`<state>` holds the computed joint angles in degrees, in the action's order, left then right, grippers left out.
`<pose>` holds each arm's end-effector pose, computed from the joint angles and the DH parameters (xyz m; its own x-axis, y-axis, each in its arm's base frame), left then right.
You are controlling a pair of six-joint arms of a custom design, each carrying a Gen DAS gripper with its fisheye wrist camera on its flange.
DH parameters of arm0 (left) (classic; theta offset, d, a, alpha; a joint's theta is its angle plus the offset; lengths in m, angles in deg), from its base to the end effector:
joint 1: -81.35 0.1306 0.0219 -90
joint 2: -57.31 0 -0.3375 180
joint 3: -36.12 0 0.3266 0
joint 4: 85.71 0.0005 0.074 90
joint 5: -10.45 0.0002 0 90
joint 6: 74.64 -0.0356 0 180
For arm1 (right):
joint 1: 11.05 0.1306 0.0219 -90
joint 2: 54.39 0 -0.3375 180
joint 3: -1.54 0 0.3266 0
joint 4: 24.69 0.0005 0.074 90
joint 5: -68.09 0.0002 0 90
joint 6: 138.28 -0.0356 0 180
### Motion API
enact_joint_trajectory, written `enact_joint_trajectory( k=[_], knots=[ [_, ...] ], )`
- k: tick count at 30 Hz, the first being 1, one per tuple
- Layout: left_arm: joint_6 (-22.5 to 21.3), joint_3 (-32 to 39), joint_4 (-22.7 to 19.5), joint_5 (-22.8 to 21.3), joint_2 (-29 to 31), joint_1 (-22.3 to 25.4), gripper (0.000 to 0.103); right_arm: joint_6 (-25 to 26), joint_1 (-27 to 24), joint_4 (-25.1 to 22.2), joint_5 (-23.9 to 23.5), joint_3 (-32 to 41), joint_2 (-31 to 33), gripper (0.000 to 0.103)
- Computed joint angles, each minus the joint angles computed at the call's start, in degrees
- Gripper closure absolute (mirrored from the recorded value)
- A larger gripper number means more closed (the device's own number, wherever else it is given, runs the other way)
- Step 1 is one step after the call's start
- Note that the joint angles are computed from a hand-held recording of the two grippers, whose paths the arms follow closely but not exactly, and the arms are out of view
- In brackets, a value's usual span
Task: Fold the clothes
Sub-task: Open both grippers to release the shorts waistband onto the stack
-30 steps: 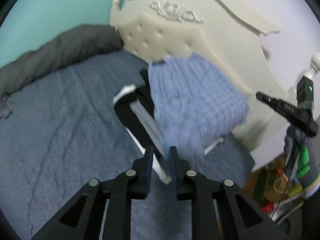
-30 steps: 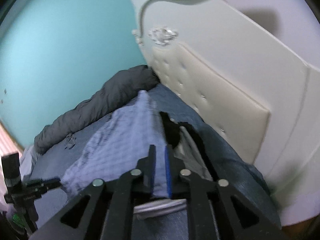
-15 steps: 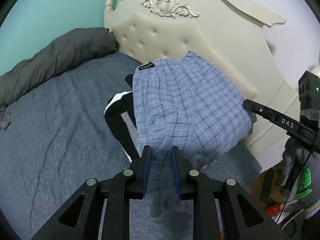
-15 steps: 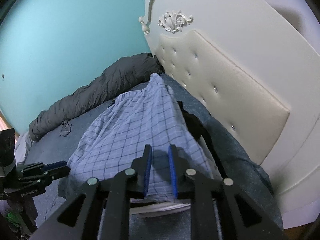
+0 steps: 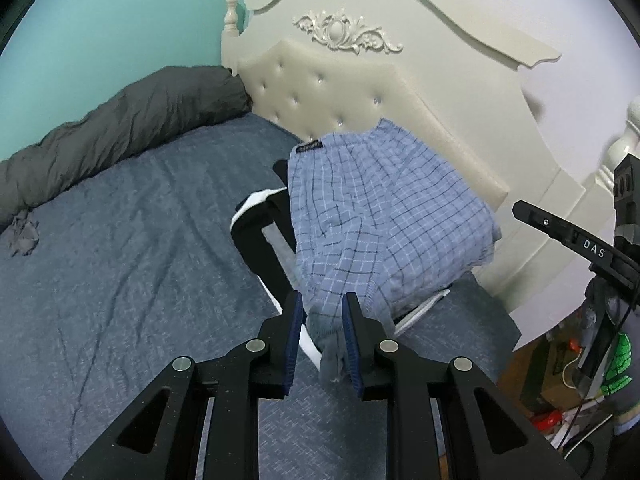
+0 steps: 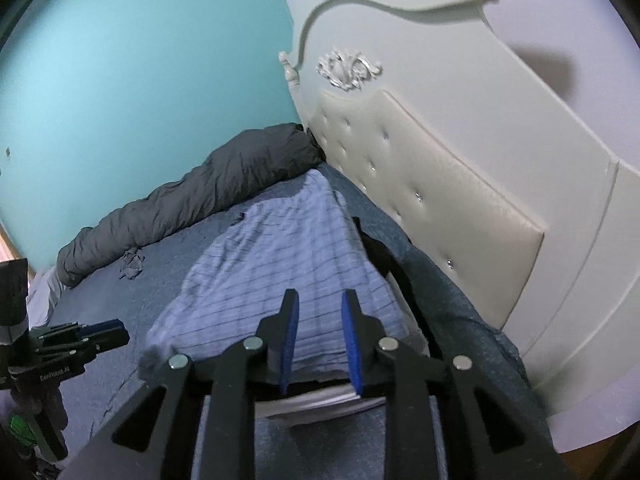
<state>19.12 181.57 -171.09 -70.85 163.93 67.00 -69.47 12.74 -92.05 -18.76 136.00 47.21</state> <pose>0.4324 -0.1167 0.5794 -0.7245 0.1184 -0.6790 0.2989 0.9417 -0.1547 0.4167 0.1810 0.5762 -0.6138 0.1238 -0.7797 -0.1496 0.9515 0.2689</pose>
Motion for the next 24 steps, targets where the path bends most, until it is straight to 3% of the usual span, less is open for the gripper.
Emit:
enact_joint_trajectory(
  k=[4,6,11,19,24],
  knots=[
    [-0.22,0.69,-1.32,0.23,-1.84,0.57,0.079,-0.84,2.22,-1.35,1.75,1.51,-0.68,0.079],
    [-0.39,0.99,-1.84,0.34,-2.57,0.78,0.077,-1.26,3.47,-2.04,2.95,2.23,-1.02,0.061],
    [-0.93,0.6,-2.73,0.87,-5.16,0.93,0.076,-2.75,5.95,-3.97,5.49,4.02,-1.68,0.059],
    [-1.94,-0.74,-3.61,1.44,-9.68,1.33,0.066,-3.03,11.96,-9.82,15.12,10.98,-0.52,0.042],
    [-2.43,-0.79,-4.06,1.69,-11.79,2.24,0.063,-6.71,15.73,-12.58,20.95,12.3,-1.44,0.028]
  ],
)
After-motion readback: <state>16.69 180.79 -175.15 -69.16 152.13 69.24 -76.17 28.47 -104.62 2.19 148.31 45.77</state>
